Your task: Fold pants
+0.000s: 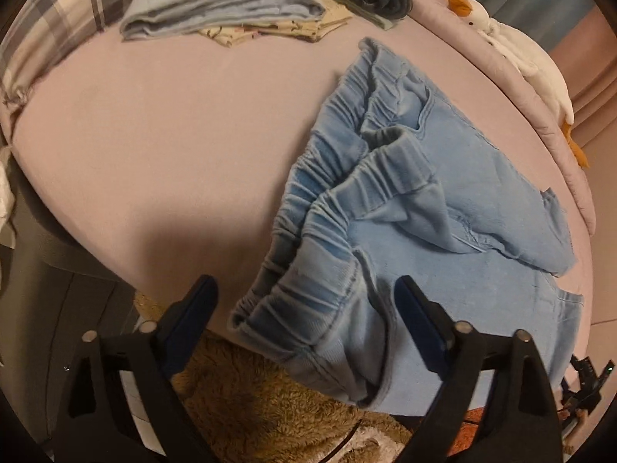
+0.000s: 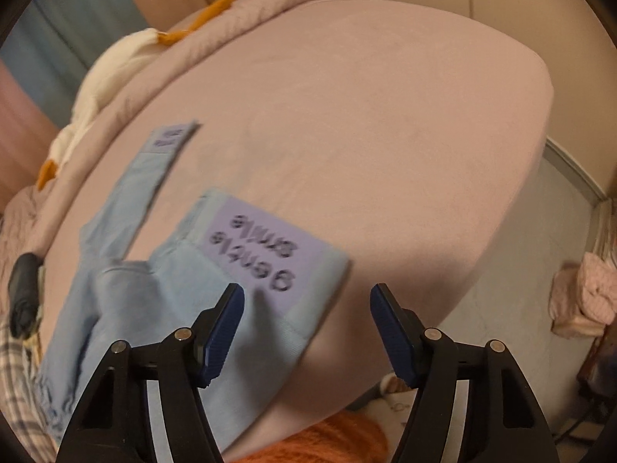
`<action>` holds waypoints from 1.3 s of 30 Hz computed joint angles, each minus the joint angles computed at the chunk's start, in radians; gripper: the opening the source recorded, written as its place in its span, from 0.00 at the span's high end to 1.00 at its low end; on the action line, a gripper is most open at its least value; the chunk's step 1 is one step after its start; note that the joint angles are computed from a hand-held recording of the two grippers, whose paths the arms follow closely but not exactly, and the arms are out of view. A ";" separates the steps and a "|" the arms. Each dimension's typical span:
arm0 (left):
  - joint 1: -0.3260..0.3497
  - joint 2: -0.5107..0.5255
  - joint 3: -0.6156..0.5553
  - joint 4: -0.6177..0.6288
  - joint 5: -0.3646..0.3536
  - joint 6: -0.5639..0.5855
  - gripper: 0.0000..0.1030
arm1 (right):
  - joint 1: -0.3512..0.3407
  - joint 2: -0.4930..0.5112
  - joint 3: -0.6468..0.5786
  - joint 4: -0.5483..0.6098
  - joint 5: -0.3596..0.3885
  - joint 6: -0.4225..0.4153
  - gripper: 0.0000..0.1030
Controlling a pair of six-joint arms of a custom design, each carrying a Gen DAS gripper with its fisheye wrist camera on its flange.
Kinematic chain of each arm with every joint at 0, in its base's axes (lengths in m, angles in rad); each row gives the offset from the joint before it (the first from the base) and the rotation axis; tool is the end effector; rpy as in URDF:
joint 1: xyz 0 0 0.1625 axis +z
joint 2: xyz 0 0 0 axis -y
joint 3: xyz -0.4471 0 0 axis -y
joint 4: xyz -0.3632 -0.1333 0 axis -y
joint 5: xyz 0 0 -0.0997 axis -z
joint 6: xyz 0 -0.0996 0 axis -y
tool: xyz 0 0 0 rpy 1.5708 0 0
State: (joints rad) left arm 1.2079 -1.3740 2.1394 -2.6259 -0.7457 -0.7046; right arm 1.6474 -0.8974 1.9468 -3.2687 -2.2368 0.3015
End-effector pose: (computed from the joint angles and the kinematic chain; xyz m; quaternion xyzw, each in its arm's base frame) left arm 0.0282 -0.5072 0.3131 -0.2112 0.8835 -0.3157 0.2743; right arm 0.1164 -0.5793 0.1949 -0.2040 -0.8785 0.3540 0.2477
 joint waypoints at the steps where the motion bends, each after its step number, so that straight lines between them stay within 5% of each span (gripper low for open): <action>1: 0.008 0.001 -0.001 -0.014 -0.015 0.002 0.27 | -0.007 0.001 0.000 0.005 0.018 0.006 0.33; 4: 0.010 0.003 0.008 -0.067 -0.037 0.019 0.39 | -0.018 0.011 0.000 -0.004 0.031 0.011 0.38; 6: 0.001 0.007 0.012 -0.077 -0.017 0.025 0.48 | -0.008 0.021 -0.005 -0.028 0.013 -0.007 0.53; 10: 0.020 -0.007 -0.001 -0.114 -0.065 0.075 0.65 | -0.053 0.009 0.009 -0.083 0.113 -0.024 0.91; 13: -0.001 -0.032 0.006 -0.121 -0.059 0.077 0.67 | -0.042 0.000 0.007 -0.118 0.097 -0.053 0.92; 17: -0.054 -0.038 0.018 -0.078 0.032 0.085 0.67 | 0.002 -0.034 0.045 -0.316 0.039 -0.121 0.92; 20: -0.023 -0.029 0.003 -0.051 0.006 0.082 0.66 | -0.005 -0.040 0.070 -0.372 0.035 -0.151 0.94; 25: 0.008 0.013 -0.026 0.037 0.025 0.053 0.62 | -0.043 0.014 0.033 -0.155 -0.087 -0.060 0.94; 39: 0.035 0.051 -0.118 0.178 0.048 0.021 0.53 | -0.033 0.055 0.013 -0.179 -0.172 -0.103 0.94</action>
State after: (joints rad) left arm 1.2426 -1.3231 2.0215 -2.4483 -0.6979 -0.6840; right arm 1.6143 -0.8421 1.9597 -3.4474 -2.4088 0.1988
